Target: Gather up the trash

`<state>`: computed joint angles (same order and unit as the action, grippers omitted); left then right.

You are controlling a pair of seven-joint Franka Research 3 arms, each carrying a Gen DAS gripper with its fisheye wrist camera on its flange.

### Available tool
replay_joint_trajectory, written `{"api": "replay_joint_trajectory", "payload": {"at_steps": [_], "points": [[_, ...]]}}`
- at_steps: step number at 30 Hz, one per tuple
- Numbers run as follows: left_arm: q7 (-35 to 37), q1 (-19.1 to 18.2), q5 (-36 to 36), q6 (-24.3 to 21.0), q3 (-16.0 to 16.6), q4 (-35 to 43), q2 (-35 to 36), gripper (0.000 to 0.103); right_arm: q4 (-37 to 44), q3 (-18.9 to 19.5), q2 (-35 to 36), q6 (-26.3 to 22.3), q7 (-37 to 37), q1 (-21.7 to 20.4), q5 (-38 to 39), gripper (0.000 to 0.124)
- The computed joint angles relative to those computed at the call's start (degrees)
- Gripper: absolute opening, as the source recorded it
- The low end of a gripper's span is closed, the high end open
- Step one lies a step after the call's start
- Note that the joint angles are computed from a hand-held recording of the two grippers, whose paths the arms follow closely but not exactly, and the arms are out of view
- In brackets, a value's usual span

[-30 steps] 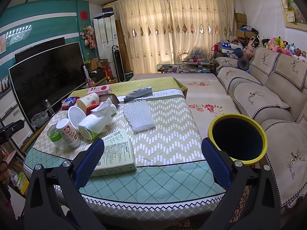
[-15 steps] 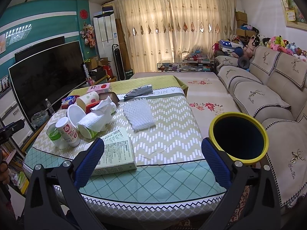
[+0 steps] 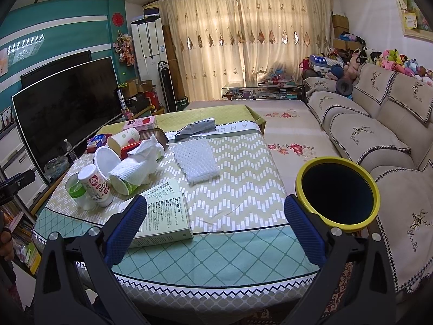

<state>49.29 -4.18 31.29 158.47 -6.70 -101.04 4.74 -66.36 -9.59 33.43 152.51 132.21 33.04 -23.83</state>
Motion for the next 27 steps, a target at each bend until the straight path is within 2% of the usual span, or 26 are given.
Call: {"api": "replay_joint_trajectory", "payload": {"at_steps": [17,27], "points": [[-0.28,-0.14,0.19,0.01,0.11,0.24,0.50,0.099,0.41,0.33,0.36,-0.49,-0.48,-0.22,0.87,0.097],[-2.40,0.12,1.67,0.23,0.69,0.48,0.87,0.099,5.83,2.14,4.09,-2.82,-4.91,-1.56,4.63,0.097]]}}
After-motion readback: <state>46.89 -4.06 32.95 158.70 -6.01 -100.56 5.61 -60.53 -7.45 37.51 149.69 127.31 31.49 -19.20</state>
